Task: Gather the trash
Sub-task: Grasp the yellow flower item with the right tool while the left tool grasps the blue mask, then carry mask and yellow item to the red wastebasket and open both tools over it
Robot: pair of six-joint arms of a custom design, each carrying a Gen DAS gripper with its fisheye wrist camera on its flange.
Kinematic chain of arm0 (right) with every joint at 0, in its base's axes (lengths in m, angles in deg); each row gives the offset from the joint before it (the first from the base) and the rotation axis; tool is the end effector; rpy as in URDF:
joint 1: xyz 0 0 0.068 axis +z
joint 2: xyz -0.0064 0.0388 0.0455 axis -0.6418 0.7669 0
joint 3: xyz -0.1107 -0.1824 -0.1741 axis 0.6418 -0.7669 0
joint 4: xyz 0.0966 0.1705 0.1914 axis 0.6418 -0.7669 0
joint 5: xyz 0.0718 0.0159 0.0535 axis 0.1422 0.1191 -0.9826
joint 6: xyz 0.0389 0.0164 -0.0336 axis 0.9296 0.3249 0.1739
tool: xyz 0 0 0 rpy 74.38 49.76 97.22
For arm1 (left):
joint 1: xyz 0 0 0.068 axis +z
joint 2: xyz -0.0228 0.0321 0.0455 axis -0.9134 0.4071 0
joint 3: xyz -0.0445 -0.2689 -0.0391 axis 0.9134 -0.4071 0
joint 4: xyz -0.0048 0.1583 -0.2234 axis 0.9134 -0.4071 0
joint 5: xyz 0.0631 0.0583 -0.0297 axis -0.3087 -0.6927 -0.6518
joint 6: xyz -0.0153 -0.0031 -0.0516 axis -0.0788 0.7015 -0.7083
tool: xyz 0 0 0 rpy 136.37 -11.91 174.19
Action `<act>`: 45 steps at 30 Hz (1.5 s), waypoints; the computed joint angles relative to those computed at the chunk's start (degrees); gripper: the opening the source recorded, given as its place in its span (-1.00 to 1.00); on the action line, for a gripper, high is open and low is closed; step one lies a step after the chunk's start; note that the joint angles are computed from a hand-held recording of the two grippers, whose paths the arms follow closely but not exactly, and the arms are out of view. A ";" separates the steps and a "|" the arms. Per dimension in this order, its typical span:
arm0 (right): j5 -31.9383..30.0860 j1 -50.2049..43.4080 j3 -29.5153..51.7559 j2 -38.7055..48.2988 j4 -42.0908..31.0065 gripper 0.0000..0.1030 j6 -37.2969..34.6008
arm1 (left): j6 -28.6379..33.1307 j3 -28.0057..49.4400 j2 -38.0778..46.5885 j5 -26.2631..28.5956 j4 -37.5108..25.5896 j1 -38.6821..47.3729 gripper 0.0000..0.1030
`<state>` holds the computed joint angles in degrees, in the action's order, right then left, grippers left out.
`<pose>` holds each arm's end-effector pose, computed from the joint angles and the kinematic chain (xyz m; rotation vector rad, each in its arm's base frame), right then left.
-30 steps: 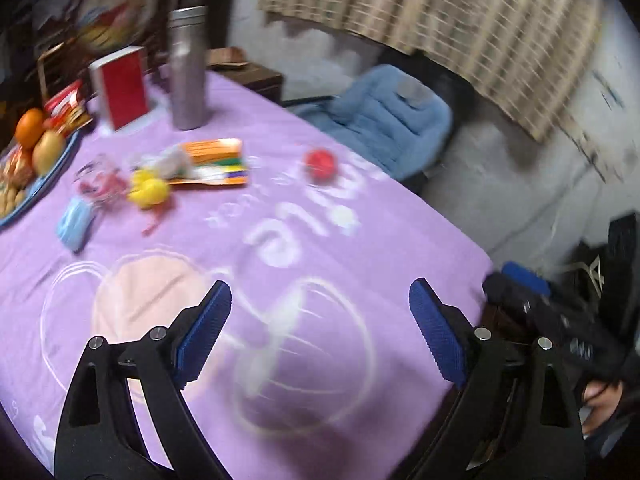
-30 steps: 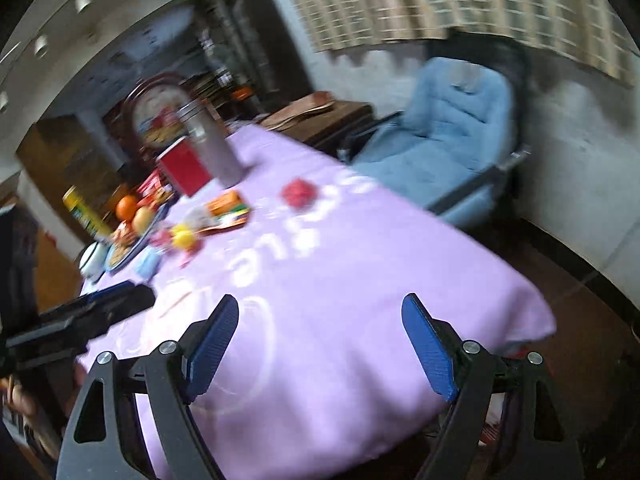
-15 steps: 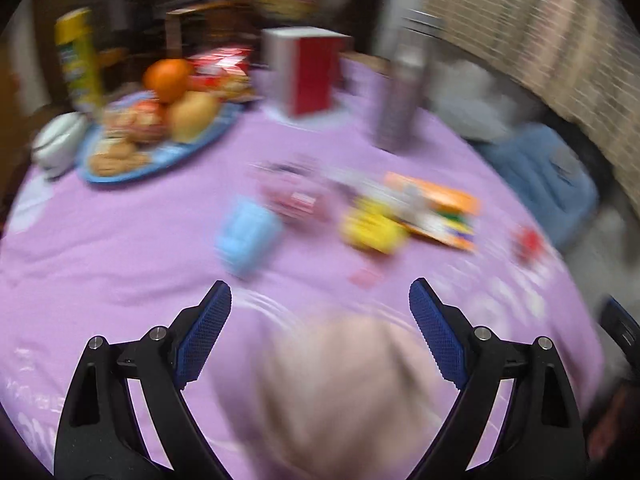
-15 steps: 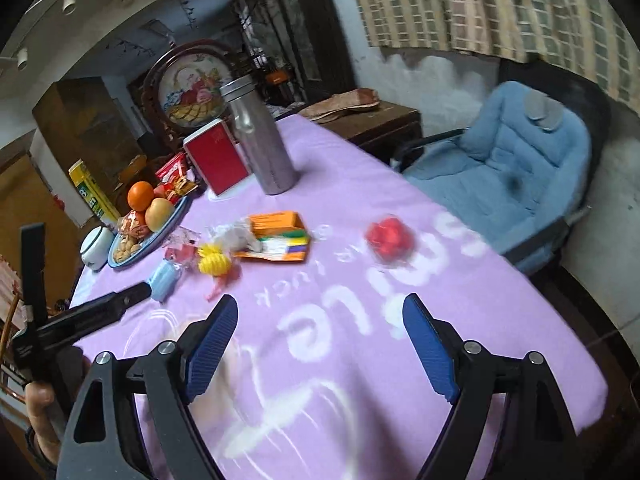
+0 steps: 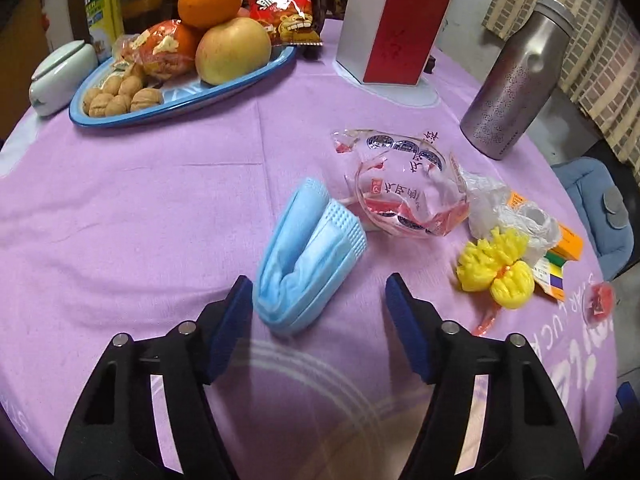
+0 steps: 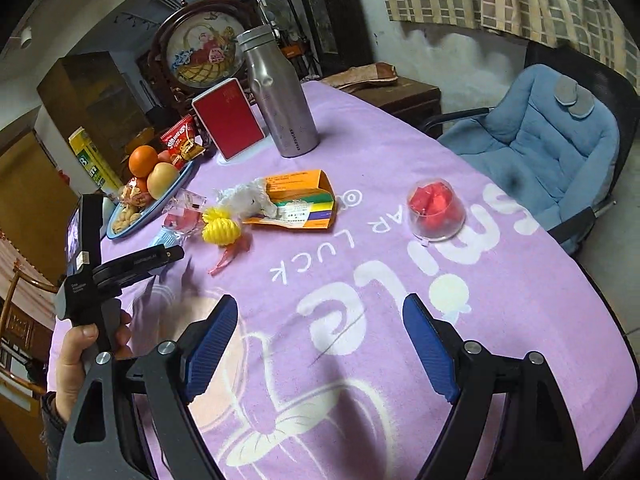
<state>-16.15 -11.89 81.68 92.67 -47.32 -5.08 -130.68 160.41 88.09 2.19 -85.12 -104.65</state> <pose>0.1301 0.0662 0.3953 0.0836 2.4336 0.3828 0.2247 -0.1652 0.3487 -0.2749 2.5522 -0.1171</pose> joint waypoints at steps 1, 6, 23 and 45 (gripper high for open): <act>1.18 1.22 0.18 0.22 -0.14 0.62 0.49 | 0.44 -0.11 -0.03 -0.25 0.33 -0.12 0.00; 5.95 8.29 1.81 2.19 -0.79 0.62 2.68 | 0.93 0.61 -2.38 -0.12 -1.07 -0.45 -0.55; 6.90 15.29 21.01 36.06 5.23 0.28 -7.64 | -2.42 -1.37 -10.96 4.76 -2.60 9.68 -0.55; 19.70 33.08 -0.40 -6.28 -12.50 -0.61 19.71 | -3.89 8.85 -5.60 -2.64 -7.85 -4.45 -0.55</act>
<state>3.55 21.19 81.28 86.39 -59.82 14.62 -134.58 169.26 82.48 -0.45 -92.97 -109.09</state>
